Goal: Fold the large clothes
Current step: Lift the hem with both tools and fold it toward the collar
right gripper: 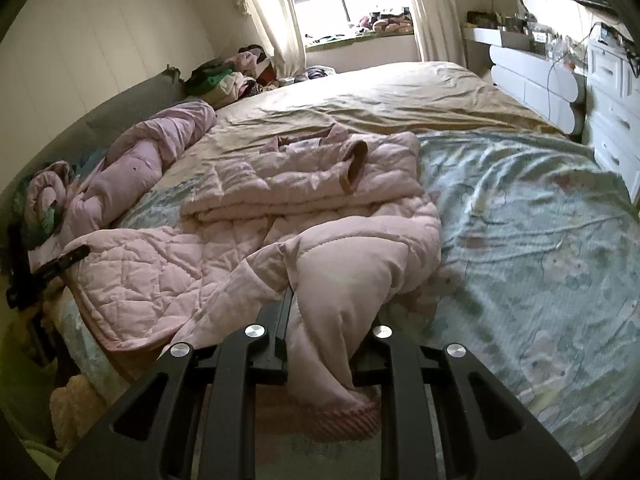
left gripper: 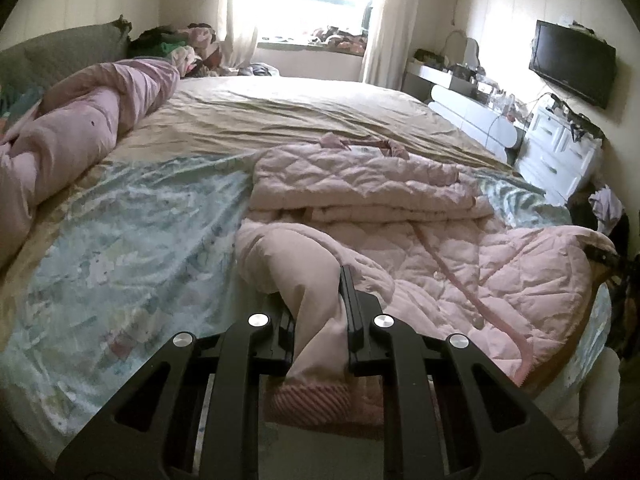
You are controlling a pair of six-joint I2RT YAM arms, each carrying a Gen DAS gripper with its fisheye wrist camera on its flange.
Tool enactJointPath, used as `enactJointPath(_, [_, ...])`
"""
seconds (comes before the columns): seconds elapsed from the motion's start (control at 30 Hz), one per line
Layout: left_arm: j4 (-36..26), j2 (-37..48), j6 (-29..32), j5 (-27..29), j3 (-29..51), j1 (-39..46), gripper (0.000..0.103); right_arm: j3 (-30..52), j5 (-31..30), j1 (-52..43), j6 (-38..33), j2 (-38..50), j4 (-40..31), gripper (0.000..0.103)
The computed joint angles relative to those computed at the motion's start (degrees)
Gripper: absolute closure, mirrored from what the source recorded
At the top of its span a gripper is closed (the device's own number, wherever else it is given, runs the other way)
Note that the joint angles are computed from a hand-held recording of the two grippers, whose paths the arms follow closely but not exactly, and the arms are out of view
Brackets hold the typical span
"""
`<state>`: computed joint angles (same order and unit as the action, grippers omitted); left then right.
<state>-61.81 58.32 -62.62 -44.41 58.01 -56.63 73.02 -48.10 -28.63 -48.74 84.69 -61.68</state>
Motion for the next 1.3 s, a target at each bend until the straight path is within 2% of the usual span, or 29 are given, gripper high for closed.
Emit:
enactJointPath(0.3, [4.3, -0.2, 9.4, 2.2, 2.4, 7.9, 0.093, 3.6, 0.0, 2.8, 7.4, 1.4, 4.1, 0.085])
enactJointPath(0.83, [8.8, 3.5, 19.4, 5.9, 7.4, 17.7, 0.093, 10.7, 1.5, 8.8, 18.8, 5.5, 11.6, 0.086])
enactJointPath(1.3, [14.6, 6.3, 27.1, 9.3, 9.1, 26.1, 0.092, 15.6, 2.1, 10.4, 27.8, 11.4, 18.2, 0.086])
